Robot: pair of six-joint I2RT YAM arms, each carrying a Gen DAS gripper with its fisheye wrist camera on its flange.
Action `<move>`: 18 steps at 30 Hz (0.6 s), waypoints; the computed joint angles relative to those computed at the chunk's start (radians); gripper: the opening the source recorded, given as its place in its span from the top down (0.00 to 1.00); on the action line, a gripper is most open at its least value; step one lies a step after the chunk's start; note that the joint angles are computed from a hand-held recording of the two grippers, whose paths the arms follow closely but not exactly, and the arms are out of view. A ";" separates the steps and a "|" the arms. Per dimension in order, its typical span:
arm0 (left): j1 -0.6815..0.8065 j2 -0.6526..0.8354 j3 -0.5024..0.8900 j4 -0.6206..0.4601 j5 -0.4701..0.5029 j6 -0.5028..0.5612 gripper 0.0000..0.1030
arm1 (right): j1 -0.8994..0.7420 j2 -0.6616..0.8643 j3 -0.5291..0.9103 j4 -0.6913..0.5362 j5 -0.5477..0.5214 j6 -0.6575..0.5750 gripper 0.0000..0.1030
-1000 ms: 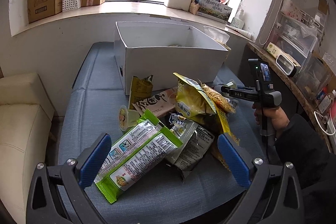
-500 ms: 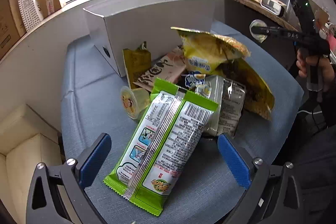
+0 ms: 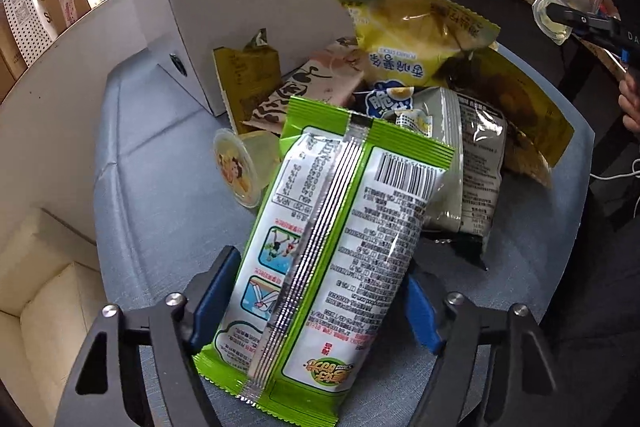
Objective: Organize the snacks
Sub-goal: 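Lift the jelly cup with the right tool while the left grasps a green-and-white packet, then place the jelly cup and green packet into the white box, opening both tools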
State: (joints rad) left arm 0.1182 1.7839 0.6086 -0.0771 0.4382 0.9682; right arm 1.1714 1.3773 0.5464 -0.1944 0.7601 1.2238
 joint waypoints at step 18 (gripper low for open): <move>0.074 -0.462 0.043 -0.318 0.233 -0.387 0.24 | -0.007 0.040 0.102 0.016 -0.002 -0.133 0.69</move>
